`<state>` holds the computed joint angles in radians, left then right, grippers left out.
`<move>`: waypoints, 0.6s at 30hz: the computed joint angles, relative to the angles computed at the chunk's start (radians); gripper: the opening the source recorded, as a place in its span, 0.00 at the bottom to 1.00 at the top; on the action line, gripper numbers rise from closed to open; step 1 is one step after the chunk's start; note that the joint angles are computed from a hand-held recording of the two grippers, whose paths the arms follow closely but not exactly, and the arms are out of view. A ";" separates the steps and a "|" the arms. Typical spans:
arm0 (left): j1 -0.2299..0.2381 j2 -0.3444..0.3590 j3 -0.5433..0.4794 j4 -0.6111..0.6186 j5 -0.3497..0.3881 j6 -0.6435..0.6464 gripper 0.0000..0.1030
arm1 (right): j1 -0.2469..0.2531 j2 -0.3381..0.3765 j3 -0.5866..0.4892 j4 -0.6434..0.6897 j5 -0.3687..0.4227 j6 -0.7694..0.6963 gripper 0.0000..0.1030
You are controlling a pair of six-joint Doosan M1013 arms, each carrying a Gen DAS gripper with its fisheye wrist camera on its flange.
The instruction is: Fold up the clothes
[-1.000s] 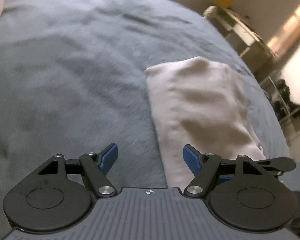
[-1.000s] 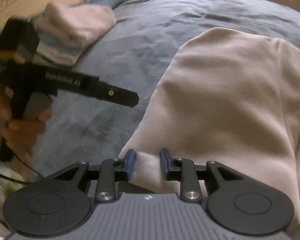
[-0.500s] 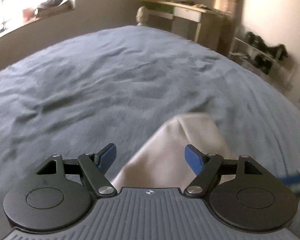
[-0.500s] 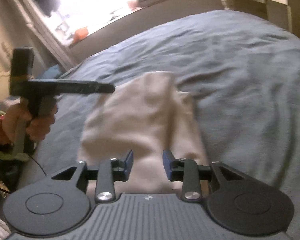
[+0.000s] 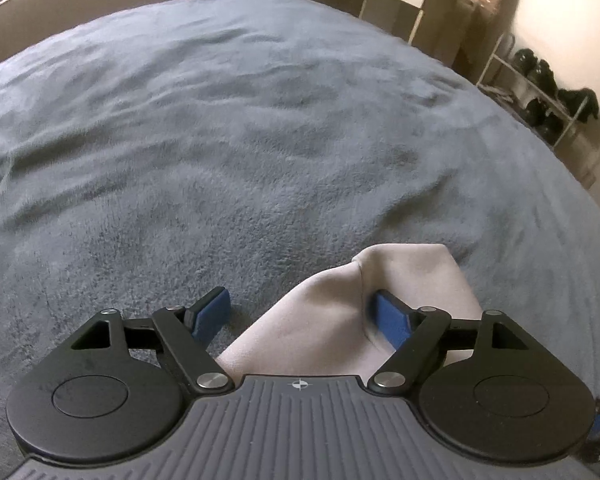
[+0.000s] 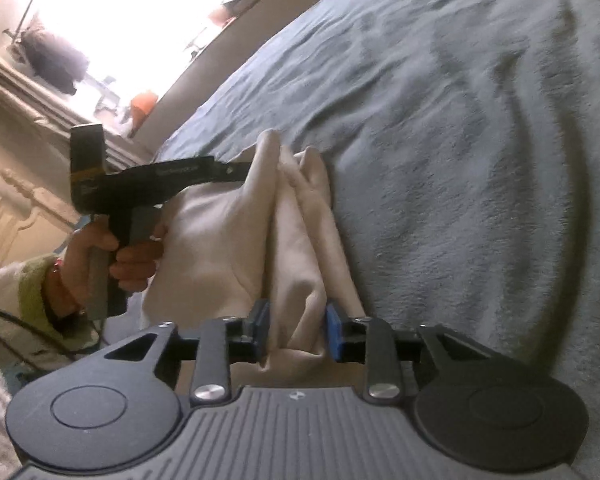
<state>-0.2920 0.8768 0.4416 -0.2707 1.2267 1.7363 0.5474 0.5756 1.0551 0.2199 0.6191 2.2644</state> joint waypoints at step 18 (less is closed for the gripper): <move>0.000 0.026 -0.024 -0.061 -0.004 -0.005 0.82 | 0.020 -0.014 0.024 -0.097 0.021 0.099 0.07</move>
